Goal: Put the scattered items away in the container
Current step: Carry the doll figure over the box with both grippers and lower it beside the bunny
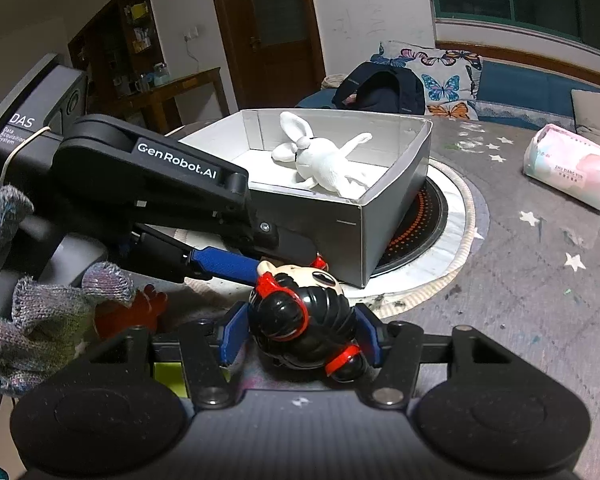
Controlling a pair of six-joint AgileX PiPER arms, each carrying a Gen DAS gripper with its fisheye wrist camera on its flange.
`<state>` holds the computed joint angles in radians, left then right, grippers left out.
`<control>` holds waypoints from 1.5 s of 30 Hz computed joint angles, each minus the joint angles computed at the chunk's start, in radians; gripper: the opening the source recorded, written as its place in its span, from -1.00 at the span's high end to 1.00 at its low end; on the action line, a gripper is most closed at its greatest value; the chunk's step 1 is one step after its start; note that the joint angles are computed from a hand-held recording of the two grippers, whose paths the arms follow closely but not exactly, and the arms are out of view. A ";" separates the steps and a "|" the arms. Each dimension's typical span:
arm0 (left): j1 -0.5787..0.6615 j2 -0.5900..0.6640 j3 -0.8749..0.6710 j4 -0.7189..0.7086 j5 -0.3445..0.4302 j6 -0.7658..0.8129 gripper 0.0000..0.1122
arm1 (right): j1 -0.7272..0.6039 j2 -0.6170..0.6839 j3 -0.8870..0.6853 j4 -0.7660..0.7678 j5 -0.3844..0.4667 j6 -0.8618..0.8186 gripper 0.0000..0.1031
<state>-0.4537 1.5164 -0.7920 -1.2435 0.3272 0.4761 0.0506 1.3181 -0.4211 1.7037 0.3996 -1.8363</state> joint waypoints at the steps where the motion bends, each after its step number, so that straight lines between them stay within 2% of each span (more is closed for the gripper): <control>1: -0.003 -0.014 0.008 0.004 -0.004 -0.006 0.25 | -0.001 -0.011 0.006 -0.006 0.003 0.006 -0.11; 9: -0.024 -0.162 0.021 0.117 -0.031 -0.107 0.25 | 0.000 -0.168 0.008 -0.125 0.012 0.121 -0.11; 13: -0.008 -0.176 -0.031 0.168 -0.036 -0.142 0.25 | 0.013 -0.164 -0.048 -0.098 0.006 0.097 -0.11; 17: 0.060 -0.125 -0.112 0.133 0.001 -0.093 0.25 | 0.036 -0.072 -0.138 -0.010 -0.003 -0.004 -0.11; 19: 0.094 -0.084 -0.152 0.108 0.017 -0.066 0.26 | 0.037 -0.003 -0.205 -0.018 0.006 -0.001 -0.11; 25: 0.171 0.063 -0.272 0.142 0.072 -0.101 0.25 | 0.027 0.221 -0.420 -0.196 0.049 0.174 -0.11; 30: 0.205 0.181 -0.355 0.187 0.116 -0.157 0.26 | 0.004 0.375 -0.575 -0.404 0.112 0.382 -0.11; 37: 0.210 0.262 -0.399 0.254 0.123 -0.231 0.28 | 0.033 0.467 -0.671 -0.616 0.115 0.555 -0.11; 45: 0.194 0.270 -0.402 0.311 0.111 -0.272 0.28 | 0.098 0.468 -0.684 -0.800 0.037 0.666 -0.11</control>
<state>-0.2593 1.7867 -1.1940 -0.9324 0.4386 0.2040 0.1485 1.7863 -1.1056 0.9038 0.4368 -1.1707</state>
